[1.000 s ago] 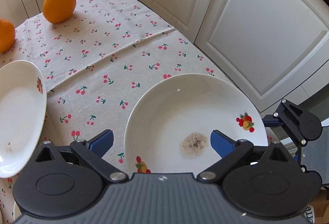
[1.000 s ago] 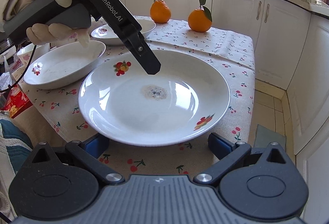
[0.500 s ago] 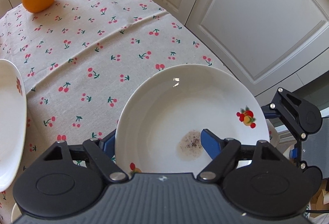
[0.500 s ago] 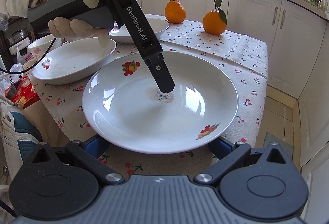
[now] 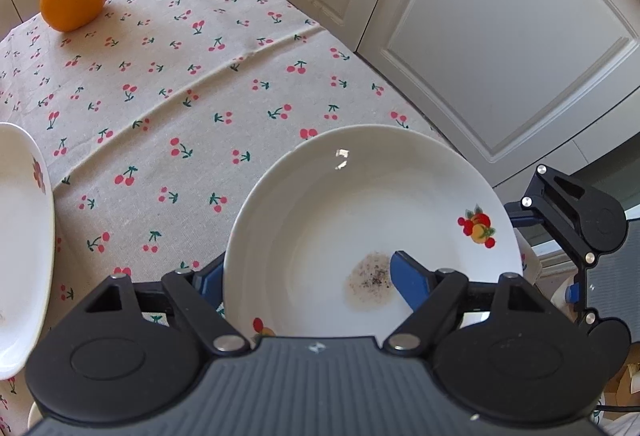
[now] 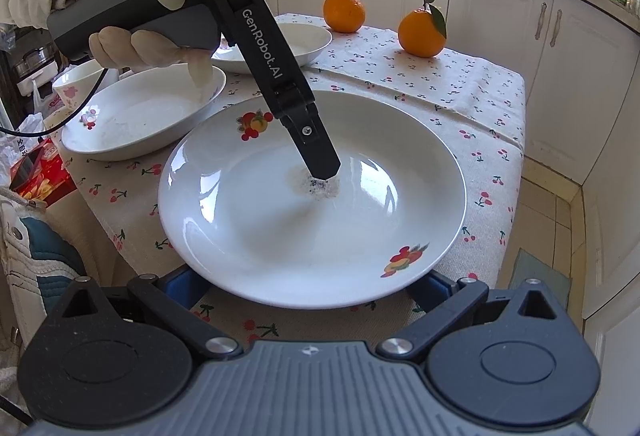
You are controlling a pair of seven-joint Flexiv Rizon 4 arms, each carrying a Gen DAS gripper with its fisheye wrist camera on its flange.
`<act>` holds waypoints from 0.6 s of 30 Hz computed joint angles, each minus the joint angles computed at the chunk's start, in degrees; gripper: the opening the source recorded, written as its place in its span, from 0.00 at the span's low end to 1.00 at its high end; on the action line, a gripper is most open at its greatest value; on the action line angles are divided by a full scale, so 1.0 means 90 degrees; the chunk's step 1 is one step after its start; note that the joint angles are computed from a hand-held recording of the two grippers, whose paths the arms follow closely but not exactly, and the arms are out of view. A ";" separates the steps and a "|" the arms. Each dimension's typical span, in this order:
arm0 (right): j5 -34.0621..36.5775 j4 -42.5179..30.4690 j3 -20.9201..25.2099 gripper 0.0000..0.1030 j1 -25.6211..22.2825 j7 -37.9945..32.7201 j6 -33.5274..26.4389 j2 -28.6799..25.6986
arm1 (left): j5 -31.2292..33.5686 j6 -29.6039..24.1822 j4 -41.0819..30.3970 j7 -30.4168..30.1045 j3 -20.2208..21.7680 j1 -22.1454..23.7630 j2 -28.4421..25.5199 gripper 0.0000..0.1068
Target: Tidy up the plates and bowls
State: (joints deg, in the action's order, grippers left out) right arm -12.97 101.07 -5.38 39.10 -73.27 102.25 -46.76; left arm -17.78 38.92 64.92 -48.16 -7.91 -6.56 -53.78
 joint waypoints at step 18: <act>-0.0698 -0.1094 0.0747 1.00 -0.1122 -0.0482 -0.0611 -0.0387 | -0.0042 -0.0157 -0.1810 -0.0344 0.0009 -0.0160 -0.0988 0.76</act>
